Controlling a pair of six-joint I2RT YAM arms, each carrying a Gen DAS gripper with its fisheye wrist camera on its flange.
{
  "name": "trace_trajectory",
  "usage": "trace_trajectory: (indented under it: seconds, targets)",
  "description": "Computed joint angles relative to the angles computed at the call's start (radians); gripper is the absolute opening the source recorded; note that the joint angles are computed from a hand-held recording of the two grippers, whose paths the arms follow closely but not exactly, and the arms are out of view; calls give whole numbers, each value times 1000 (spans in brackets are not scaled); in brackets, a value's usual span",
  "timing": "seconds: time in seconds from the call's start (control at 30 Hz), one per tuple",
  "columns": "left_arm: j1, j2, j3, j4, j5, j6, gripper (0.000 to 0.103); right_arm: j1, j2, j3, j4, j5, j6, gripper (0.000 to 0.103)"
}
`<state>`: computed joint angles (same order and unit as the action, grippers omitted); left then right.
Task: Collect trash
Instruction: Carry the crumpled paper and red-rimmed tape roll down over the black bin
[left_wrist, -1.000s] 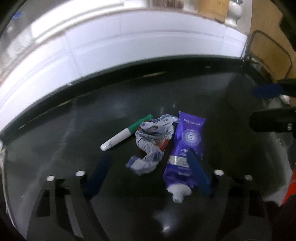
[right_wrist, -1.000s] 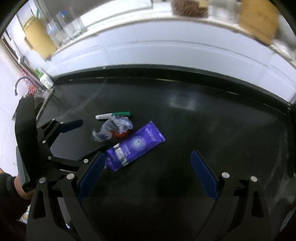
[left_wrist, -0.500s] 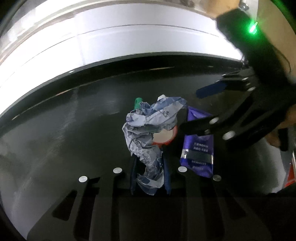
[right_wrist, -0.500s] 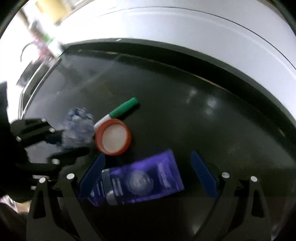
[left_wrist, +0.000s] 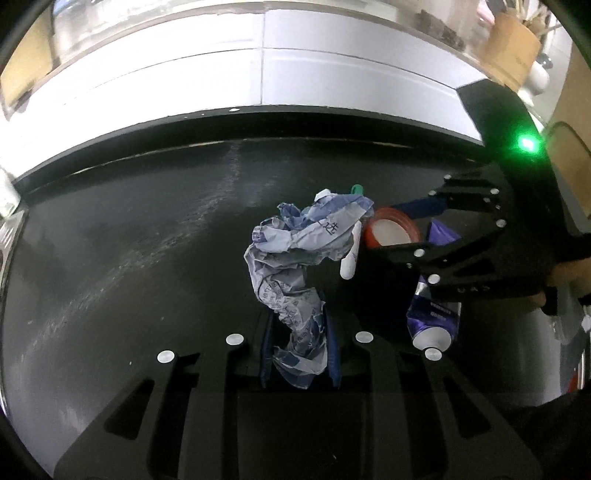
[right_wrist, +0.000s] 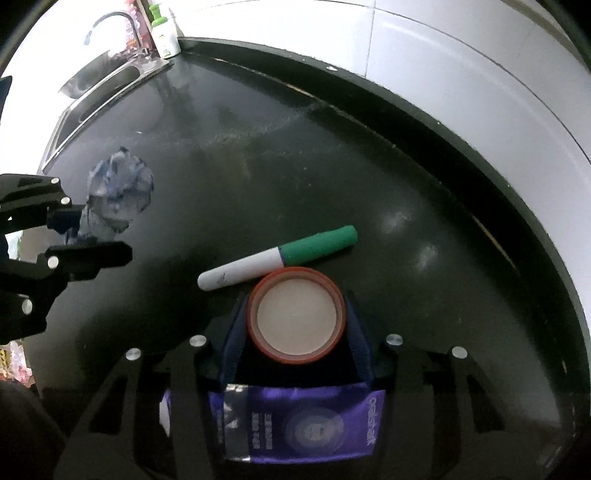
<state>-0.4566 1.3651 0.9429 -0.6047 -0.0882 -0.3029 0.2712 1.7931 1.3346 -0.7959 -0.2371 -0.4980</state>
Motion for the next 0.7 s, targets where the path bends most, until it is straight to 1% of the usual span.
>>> trace_trajectory:
  seconds: [0.1,0.2,0.37,0.53,0.7]
  targets:
    - [-19,-34,9,-36,-25,-33,23,-5,-60,-19,-21,-2,22,49]
    - [-57,-53,32,-80,-66,-74,23,-11,-153,-44,-60,-9,43,49]
    - [-163,-107,72,-200,-171,-157,23,-8,-327,-80,-140,-21,74,49]
    - [-301,-179,87,-322,-275,-288,23,-10,-494,-110,-228,-34,90,49]
    - [-429,-228,98,-428,-360,-421,23,-8,-603,-119,-296,-37,86,49]
